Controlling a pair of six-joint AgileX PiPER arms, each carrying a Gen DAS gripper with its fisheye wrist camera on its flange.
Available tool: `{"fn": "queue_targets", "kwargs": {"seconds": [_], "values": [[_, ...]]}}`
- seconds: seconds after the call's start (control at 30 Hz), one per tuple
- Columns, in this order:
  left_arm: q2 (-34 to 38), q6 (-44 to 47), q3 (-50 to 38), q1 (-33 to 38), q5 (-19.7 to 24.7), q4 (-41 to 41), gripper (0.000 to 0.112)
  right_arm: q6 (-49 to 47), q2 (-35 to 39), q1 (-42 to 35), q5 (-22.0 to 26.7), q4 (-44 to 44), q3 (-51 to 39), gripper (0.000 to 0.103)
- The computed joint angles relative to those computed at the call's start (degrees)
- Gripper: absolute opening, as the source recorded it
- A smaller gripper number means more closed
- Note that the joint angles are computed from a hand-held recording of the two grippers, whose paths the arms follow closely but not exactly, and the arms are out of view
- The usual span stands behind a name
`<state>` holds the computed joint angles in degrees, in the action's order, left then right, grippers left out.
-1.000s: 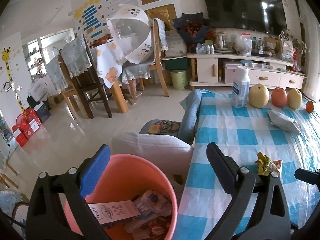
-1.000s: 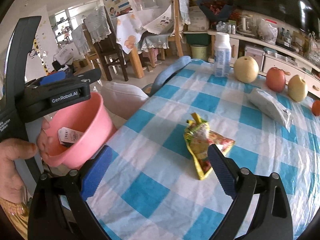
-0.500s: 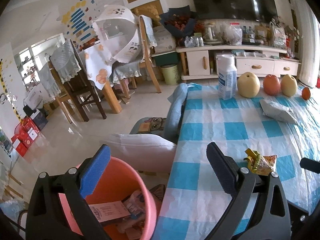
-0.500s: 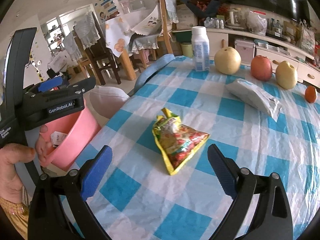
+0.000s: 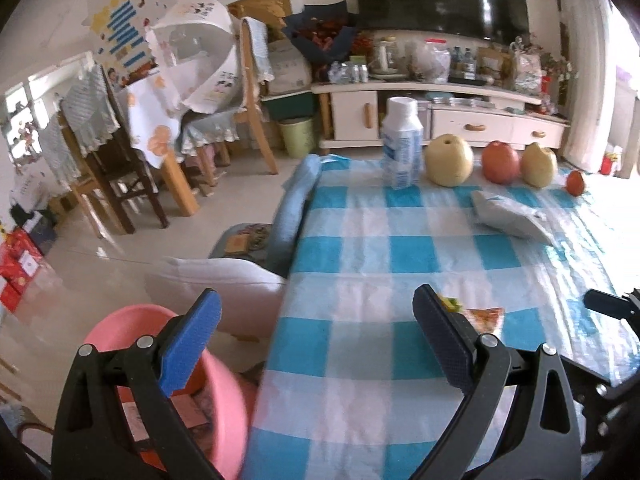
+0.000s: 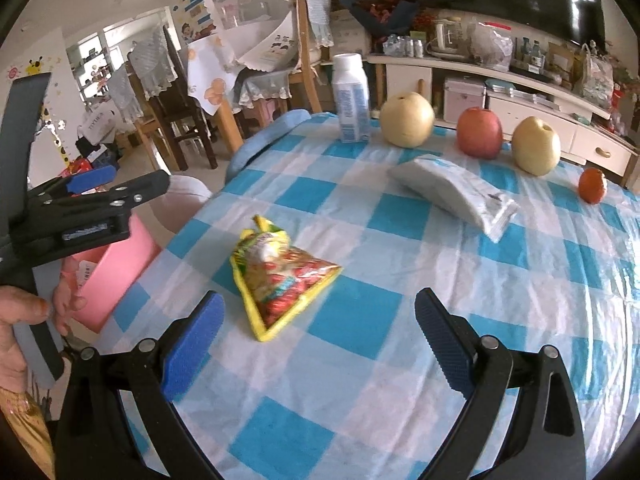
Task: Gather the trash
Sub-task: 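Move both open tools back over the table toward the yellow snack pack and wipes, then grasp the yellow snack pack with the left tool while the right tool grasps the white wipes pack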
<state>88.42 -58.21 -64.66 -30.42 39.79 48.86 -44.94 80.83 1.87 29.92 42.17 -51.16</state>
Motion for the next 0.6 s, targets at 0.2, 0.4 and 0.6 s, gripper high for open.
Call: {"fn": "queue_targets", "kwargs": {"seconds": [0.2, 0.4, 0.6], "values": [[1.3, 7.1, -0.9, 2.2, -6.6, -14.4, 0.097, -9.0, 3.6, -6.2, 1.7, 6.2, -2.0, 0.095], [5.2, 15.2, -3.0, 3.2, -10.1, -31.6, 0.097, -14.2, 10.3, -10.6, 1.5, 8.8, -8.5, 0.095], [10.4, 9.1, -6.5, 0.2, -8.2, -29.0, 0.097, -9.3, 19.6, -11.8, 0.5, 2.0, -18.7, 0.095]]}}
